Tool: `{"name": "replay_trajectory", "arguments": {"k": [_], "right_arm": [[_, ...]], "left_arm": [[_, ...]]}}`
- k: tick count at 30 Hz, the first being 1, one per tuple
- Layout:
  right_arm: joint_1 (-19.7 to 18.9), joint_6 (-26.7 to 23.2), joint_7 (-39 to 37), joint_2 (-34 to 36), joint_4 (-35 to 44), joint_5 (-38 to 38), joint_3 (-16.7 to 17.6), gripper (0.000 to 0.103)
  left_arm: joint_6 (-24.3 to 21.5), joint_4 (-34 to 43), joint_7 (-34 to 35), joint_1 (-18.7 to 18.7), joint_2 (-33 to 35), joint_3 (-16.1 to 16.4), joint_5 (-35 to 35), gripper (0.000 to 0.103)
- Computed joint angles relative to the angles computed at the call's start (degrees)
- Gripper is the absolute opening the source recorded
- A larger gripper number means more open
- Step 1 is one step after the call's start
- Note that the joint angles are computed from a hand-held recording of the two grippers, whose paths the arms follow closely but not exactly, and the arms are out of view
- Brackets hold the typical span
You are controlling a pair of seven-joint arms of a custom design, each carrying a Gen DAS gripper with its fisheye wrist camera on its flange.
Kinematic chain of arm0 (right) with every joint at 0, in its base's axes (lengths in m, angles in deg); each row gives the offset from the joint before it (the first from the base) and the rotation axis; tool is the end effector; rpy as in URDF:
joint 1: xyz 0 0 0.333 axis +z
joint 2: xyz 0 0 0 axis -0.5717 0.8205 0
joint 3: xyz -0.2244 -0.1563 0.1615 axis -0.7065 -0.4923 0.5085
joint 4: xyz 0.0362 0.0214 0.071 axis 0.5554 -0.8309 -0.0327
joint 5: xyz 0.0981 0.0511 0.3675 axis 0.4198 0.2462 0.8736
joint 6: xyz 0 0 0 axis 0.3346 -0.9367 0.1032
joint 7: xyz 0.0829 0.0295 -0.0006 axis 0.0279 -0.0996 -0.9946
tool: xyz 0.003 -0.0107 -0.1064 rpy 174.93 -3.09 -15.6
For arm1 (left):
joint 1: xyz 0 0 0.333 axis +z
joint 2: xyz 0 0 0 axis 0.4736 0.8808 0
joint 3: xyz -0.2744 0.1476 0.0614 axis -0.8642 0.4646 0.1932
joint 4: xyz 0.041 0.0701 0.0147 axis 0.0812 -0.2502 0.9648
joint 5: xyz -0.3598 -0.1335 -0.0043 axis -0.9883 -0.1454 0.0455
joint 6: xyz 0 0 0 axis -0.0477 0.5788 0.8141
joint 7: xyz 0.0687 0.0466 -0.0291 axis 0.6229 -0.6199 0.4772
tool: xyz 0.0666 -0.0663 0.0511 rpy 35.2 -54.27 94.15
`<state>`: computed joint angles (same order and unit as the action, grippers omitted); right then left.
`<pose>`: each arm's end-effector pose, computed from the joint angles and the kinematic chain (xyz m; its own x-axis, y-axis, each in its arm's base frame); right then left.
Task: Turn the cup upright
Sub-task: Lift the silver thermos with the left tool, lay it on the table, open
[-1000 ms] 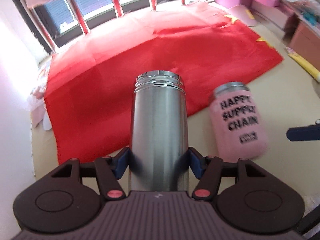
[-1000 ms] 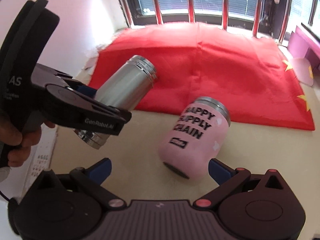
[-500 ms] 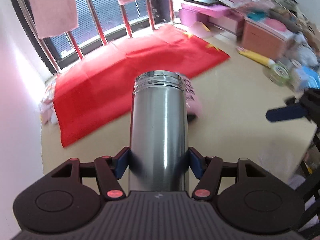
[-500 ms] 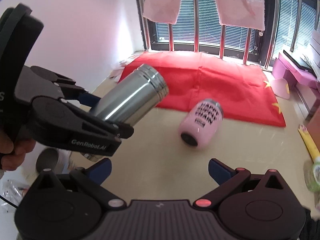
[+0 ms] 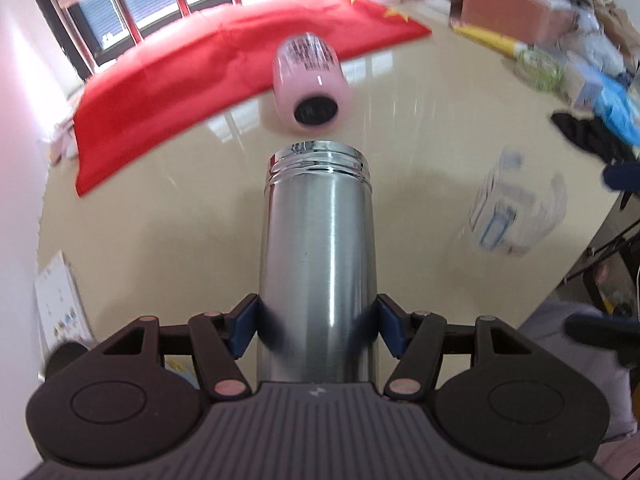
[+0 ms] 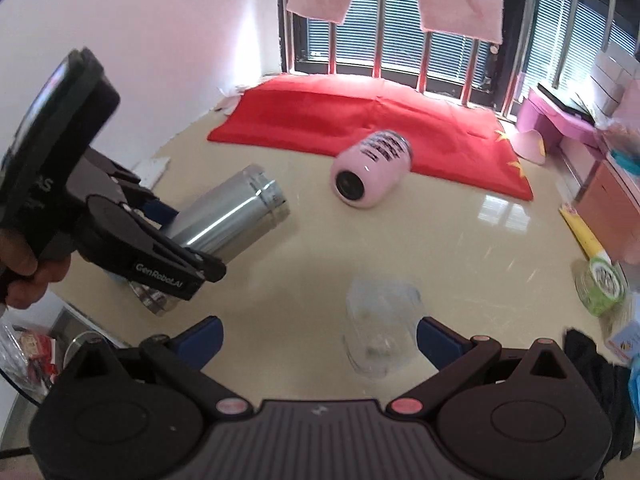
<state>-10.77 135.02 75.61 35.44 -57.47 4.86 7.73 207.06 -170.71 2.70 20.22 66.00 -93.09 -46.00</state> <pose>0.3796 0.2315 0.5037 0.3318 -0.9426 -0.0369 -0.7122 -0.2247 -0.6651 0.4646 -0.1908 0.4823 -0.4292 -0.8929 -0.1362 -0.7845 0.4432 -0.4337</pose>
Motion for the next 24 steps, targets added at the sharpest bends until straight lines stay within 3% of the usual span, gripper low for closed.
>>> {"name": "replay_trajectory", "arguments": {"k": [14, 15, 19, 21, 24], "right_arm": [[-0.9, 4.7, 2.3, -2.7, -7.2, -1.0, 0.1, 0.103], [-0.8, 4.7, 2.5, -3.0, -7.4, -0.9, 0.0, 0.103], [-1.4, 4.1, 4.4, -5.0, -8.1, -1.9, 1.4, 0.103], [-1.4, 3.9, 5.2, -6.3, -8.4, -2.4, 1.7, 0.103], [-1.3, 3.8, 6.6, -8.1, -8.7, -3.4, 2.8, 0.103]], "left_arm": [[2.8, -3.7, -5.1, -0.2, 1.8, -1.5, 5.6, 0.065], [3.3, -4.2, -5.3, -0.2, 1.3, -1.6, 6.4, 0.067], [8.0, -8.2, -4.4, -0.9, -4.7, -0.9, 4.8, 0.095], [10.2, -11.7, -4.6, -0.5, -10.3, -1.0, 3.5, 0.103], [13.3, -17.8, -2.6, -1.2, -19.2, 0.2, -0.3, 0.103]]}}
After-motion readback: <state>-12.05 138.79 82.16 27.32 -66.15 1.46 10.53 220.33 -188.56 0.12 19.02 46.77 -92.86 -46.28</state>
